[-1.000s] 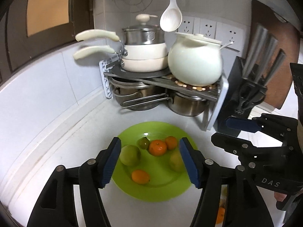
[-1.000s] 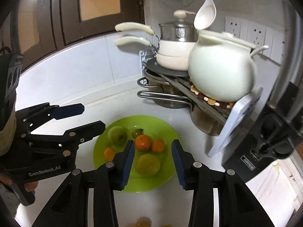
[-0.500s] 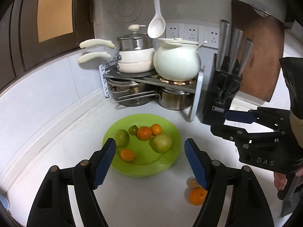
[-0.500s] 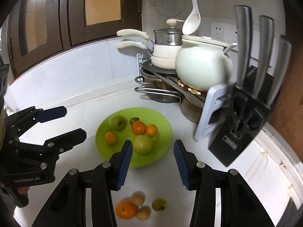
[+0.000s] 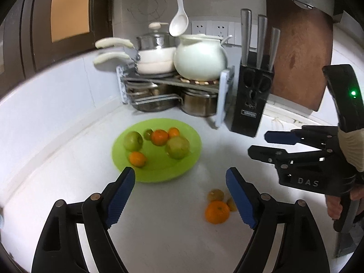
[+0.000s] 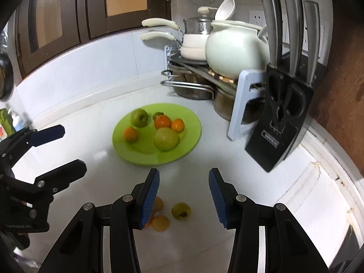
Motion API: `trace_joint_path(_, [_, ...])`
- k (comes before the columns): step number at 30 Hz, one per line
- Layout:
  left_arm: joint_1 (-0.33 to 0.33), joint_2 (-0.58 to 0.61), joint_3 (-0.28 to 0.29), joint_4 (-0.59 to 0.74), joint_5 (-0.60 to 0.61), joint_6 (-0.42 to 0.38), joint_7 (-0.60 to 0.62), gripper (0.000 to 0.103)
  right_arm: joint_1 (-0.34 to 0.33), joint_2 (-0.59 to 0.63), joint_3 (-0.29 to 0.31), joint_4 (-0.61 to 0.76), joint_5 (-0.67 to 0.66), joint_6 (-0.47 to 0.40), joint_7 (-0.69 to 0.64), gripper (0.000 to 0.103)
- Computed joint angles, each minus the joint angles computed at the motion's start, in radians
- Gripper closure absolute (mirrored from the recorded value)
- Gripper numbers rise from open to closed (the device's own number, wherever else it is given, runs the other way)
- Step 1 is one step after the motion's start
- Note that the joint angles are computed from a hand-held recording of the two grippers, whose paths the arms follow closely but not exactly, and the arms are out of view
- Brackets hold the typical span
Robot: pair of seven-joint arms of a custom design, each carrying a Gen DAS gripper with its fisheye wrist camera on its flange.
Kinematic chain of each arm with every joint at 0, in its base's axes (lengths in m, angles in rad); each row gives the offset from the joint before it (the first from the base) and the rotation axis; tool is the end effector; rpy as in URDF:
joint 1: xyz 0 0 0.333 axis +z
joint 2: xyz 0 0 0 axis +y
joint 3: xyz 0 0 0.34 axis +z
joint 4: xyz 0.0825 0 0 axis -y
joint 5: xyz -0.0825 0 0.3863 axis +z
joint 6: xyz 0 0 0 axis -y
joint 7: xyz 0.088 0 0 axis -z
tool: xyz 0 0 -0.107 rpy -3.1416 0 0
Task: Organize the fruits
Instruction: 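Grasp the large orange with the left tool while the right tool grasps a yellow-green tomato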
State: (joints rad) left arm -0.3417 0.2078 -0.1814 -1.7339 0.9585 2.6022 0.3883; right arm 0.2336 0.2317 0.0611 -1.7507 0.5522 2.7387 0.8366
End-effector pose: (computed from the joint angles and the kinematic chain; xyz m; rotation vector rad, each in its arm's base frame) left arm 0.5791 -0.3411 0.5496 -1.6635 1.6648 -0.8318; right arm 0.6582 0.1742 0.5433 -2.0842 1.1062 -0.4981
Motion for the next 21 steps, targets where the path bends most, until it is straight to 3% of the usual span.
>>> trace_joint_path(6, [-0.006,0.028,-0.009,-0.005,-0.033,0.019,0.028,0.021,-0.018,-0.001,0.003,-0.019,0.028,-0.03,-0.045,0.057])
trace_joint_path(17, [-0.005,0.103,-0.023,0.006,-0.196,0.039,0.157,0.022,-0.028,0.041,-0.009,-0.01,0.007,-0.106,-0.051,0.057])
trace_joint_path(21, [0.007,0.129,-0.031,0.018,-0.266,0.051,0.216,0.03,-0.025,0.066,-0.012,0.01,-0.012,-0.141,-0.039,0.057])
